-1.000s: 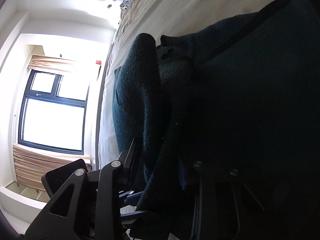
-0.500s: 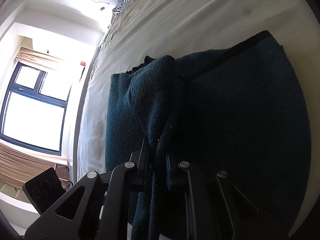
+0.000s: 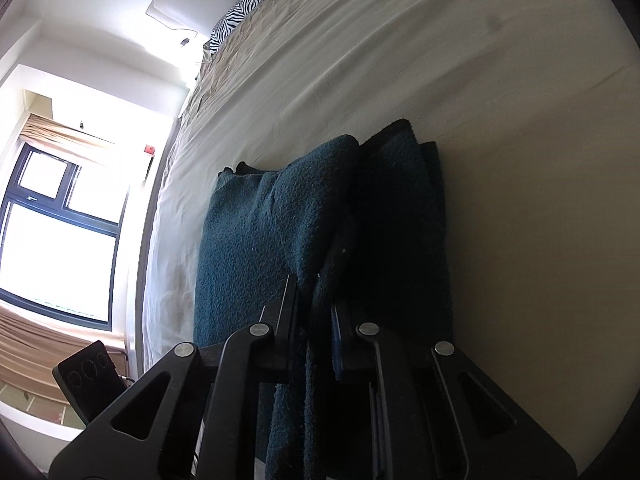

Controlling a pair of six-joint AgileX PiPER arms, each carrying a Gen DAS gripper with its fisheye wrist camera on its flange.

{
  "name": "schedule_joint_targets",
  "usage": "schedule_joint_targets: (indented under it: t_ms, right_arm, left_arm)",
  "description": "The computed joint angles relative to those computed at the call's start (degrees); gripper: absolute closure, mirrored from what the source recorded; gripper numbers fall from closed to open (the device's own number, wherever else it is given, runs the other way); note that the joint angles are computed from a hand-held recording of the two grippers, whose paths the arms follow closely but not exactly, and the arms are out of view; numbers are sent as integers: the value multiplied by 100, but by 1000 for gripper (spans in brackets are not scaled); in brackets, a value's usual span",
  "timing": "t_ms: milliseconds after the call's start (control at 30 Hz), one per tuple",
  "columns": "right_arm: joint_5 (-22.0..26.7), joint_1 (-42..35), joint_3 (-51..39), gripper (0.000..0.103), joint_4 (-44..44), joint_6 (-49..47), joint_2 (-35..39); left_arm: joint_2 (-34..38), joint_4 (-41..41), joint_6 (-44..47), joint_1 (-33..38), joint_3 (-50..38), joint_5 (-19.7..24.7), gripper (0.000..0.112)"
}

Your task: Fold small clothes

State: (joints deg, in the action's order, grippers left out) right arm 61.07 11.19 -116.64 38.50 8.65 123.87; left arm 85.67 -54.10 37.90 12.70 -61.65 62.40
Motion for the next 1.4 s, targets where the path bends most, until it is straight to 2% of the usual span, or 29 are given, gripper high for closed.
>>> schedule_joint_targets:
  t_ms: [200, 267, 400, 600, 767, 833, 867, 900, 967, 1100, 1233, 1400]
  right_arm:
    - [-118, -67, 613, 92, 58, -88, -400]
    - [-300, -144, 1300, 92, 225, -405, -674]
    - [-435, -173, 1388, 92, 422, -487, -551]
    - [-458, -513, 1805, 91, 1020, -1138, -542]
    - [-297, -761, 2583, 80, 1494, -1510, -1121]
    - [-451, -626, 3133, 69, 1603, -1735, -1547]
    - [-486, -558, 3326, 57, 1530, -1734, -1733]
    - [-517, -470, 3494, 56, 1431, -1731, -1878]
    - [-605, -288, 3795, 58, 1214, -1627, -2115]
    - [-1037, -219, 4660, 87, 1277, -1663, -2689]
    - [-1265, -272, 5247, 91, 1662, -1874, -2971]
    - [-1137, -533, 5419, 92, 2079, -2209, -2891]
  left_arm:
    - [84, -11, 147, 118, -92, -10, 49]
    - [138, -34, 148, 22, -218, -55, 49]
    - [206, 102, 41, -245, -394, -186, 49]
    - [285, 232, -46, -373, -313, -287, 49]
    - [201, 375, -92, -454, -287, -372, 49]
    - [195, 375, -99, -462, -253, -399, 48]
    - [195, 396, -131, -496, -241, -426, 48]
    - [196, 417, -145, -515, -223, -449, 48]
    - [185, 480, -196, -559, -188, -468, 48]
    - [151, 603, -214, -585, -128, -447, 49]
    - [149, 762, -299, -625, -93, -473, 52]
    - [52, 848, -221, -701, 116, -635, 53]
